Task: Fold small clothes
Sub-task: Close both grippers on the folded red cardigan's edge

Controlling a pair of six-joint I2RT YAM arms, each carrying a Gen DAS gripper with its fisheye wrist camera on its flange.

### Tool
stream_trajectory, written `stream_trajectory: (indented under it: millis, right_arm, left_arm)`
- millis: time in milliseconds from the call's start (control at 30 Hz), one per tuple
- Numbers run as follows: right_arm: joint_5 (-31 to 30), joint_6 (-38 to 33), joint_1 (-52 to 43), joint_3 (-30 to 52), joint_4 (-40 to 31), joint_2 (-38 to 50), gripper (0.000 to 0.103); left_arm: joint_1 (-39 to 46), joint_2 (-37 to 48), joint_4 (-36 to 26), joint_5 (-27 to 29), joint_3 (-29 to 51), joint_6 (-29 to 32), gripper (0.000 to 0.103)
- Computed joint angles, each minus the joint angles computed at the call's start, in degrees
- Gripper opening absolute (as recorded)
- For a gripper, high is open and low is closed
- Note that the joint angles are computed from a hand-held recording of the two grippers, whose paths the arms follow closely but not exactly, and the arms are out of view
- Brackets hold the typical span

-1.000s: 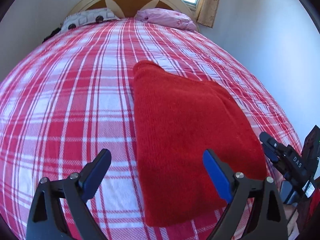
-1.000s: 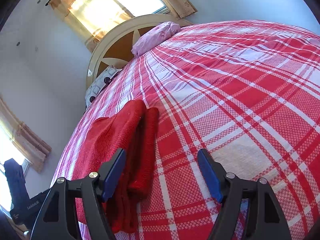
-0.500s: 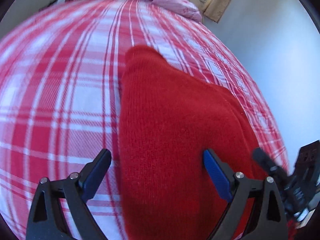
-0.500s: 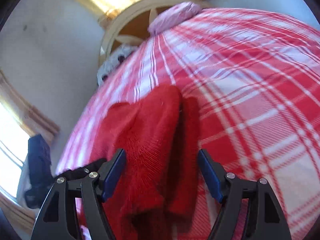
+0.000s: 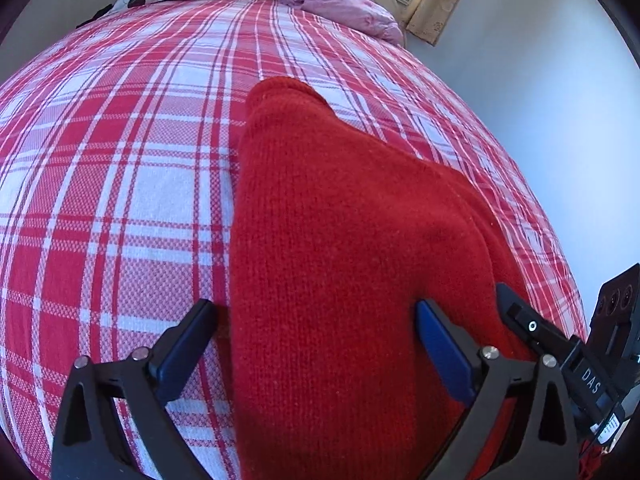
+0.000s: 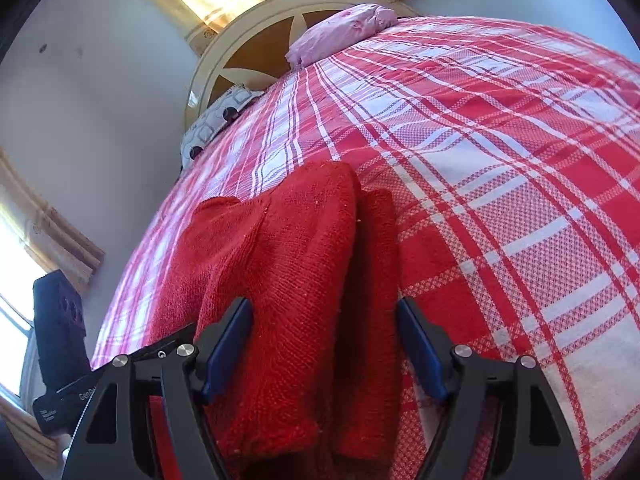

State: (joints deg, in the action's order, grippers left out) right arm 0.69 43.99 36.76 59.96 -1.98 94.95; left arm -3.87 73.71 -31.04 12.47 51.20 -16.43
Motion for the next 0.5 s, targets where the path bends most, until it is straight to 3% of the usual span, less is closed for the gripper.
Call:
stream_trajectory:
  millis: [233, 500]
  right_arm:
    - [3.39, -1.75, 1.54, 4.41, -5.75, 1.87, 0.075]
    - [3.11, -3.24, 1.75, 6.19, -7.24, 3.11, 0.072]
  left_arm:
    - [0.10, -0.69, 0.47, -0.06, -0.72, 0.49, 0.102]
    - [-0.71, 0.53, 1.65, -0.66, -0.16, 0.08, 0.102]
